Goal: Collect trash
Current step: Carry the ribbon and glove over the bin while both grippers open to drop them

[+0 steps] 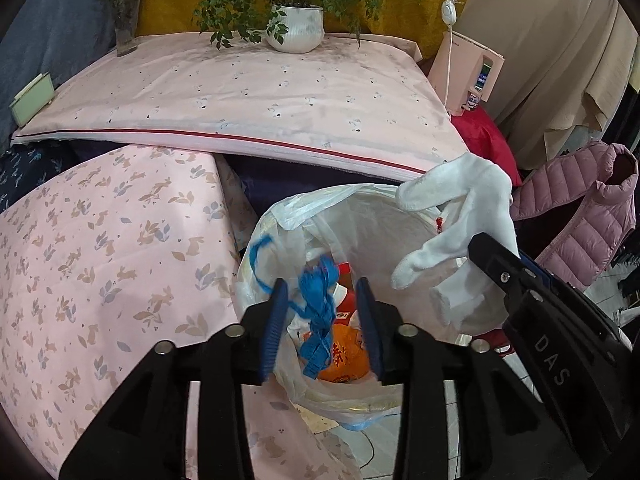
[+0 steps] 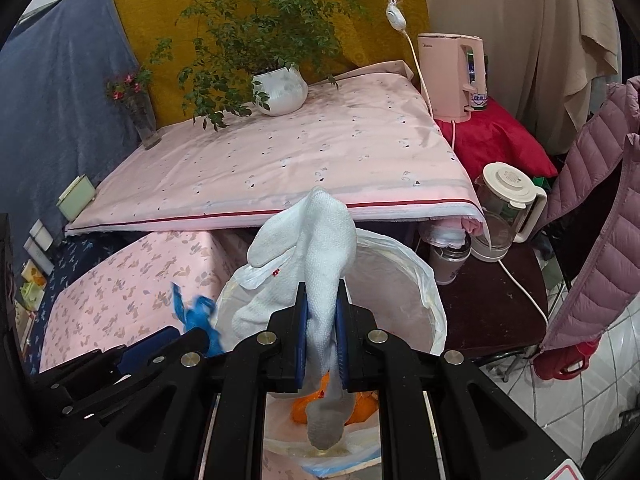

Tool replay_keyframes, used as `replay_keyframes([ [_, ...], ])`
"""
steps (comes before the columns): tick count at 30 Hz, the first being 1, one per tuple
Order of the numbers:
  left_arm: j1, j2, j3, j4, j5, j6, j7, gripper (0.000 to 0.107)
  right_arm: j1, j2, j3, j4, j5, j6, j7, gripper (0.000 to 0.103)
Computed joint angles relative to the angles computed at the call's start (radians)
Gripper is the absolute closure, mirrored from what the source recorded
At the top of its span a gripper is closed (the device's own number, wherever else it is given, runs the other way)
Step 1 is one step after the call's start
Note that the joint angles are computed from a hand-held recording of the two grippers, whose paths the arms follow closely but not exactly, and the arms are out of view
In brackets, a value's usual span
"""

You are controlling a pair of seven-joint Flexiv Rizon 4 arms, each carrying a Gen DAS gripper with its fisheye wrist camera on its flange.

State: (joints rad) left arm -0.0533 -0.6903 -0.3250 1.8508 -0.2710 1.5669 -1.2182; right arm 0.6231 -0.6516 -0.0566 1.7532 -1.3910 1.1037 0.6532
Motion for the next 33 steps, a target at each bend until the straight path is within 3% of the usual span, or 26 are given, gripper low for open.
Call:
replay_keyframes([
  [4,-0.012,-0.003,0.014,-0.005,0.004,0.009,-0.008,0.059,-0.004,-0.001,-0.002,-0.001,-0.007,0.006,0.01,0.09],
  [22,-0.006,0.004,0.066,0.003,0.005,0.015,-0.059,0.058,0.023,-0.052,-0.017,-0.068,0.052,0.041,-0.087,0.085],
  [30,0.018,0.012,0.077,0.028,0.005,0.029,-0.083,0.057,0.053,-0.066,-0.035,-0.087,0.097,0.046,-0.154,0.071],
  [33,0.017,0.017,0.092,0.04,0.008,0.039,-0.098,0.052,0.061,-0.064,-0.04,-0.085,0.102,0.048,-0.162,0.062],
])
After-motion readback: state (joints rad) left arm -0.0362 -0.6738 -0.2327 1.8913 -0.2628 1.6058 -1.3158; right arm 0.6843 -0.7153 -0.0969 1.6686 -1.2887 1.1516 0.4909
